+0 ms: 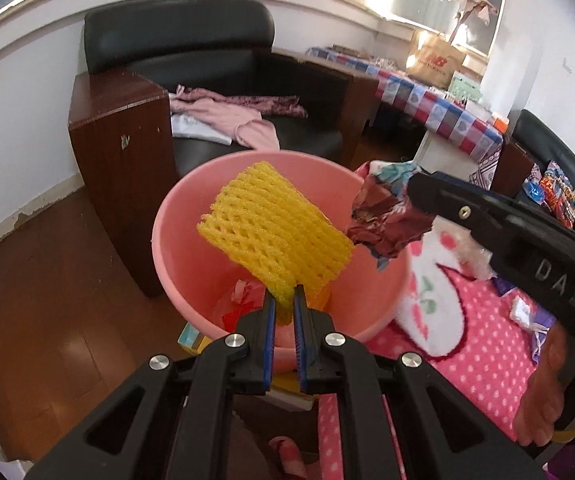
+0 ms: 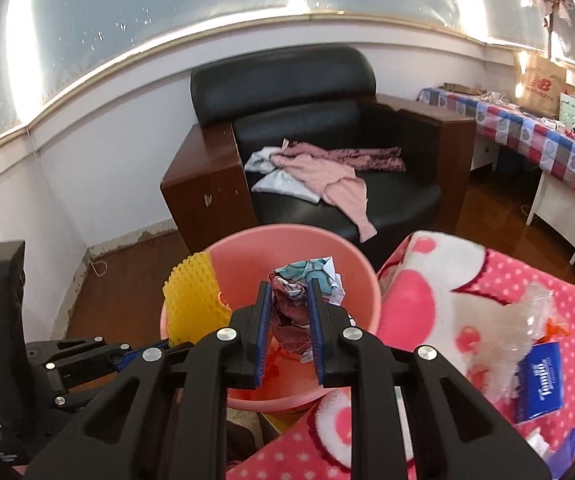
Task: Collect trash
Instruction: 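Hold both items over the pink bucket and open both tools to drop them, then move both open tools back over the table toward the remaining trash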
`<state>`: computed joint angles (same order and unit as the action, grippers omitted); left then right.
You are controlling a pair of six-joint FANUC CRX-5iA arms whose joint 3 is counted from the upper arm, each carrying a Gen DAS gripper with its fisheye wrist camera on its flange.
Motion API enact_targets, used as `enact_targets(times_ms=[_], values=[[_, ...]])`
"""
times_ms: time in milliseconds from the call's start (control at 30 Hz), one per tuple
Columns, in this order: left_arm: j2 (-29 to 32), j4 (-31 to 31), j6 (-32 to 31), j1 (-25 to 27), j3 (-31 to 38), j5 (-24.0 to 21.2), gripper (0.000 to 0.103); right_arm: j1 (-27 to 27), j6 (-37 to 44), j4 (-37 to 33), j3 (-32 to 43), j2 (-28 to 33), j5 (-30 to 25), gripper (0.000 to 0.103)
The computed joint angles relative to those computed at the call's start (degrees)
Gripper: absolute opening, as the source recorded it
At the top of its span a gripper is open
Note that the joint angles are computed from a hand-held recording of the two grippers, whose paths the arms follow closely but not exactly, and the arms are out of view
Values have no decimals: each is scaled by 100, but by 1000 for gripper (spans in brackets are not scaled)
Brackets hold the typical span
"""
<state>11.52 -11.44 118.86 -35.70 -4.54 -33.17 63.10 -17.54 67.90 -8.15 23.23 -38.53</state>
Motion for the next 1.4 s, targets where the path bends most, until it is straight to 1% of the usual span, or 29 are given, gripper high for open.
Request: enact_targets(times_ms=[200, 333, 533, 633, 767, 933, 967, 1033, 1067, 1200, 1333, 1367, 1400], values=[[225, 436, -410, 148, 135, -196, 8, 28, 504, -618, 248, 220, 92, 19], [343, 455, -431, 155, 274, -405, 8, 13, 657, -887, 316, 276, 189, 19], [427, 327, -275, 112, 415, -639, 9, -4, 791, -1142, 358, 310, 313, 19], [420, 329, -219, 106, 428, -686, 10, 0, 905, -1285, 395, 318, 315, 20], [386, 266, -145, 86, 436, -715, 18, 30, 1174, -1567, 473, 332, 291, 21], [323, 173, -40, 58, 418, -744, 20, 56, 1271, -1626, 481, 323, 278, 21], [304, 175, -35, 66, 393, -727, 21, 62, 1247, -1589, 463, 311, 273, 21], [225, 215, -24, 79, 297, -629, 32, 82, 1172, -1502, 416, 277, 257, 22], [174, 221, -5, 80, 235, -544, 39, 91, 1120, -1445, 383, 254, 251, 22], [-16, 153, 119, 41, 54, -250, 39, 148, 905, -1219, 242, 152, 156, 22], [-185, -71, 454, -48, -61, -23, 39, 232, 710, -998, 71, 10, -18, 22], [-221, -117, 533, -71, -87, 27, 39, 256, 651, -944, 16, -35, -66, 22], [-268, -132, 596, -81, -129, 106, 39, 274, 620, -925, -16, -64, -108, 27]])
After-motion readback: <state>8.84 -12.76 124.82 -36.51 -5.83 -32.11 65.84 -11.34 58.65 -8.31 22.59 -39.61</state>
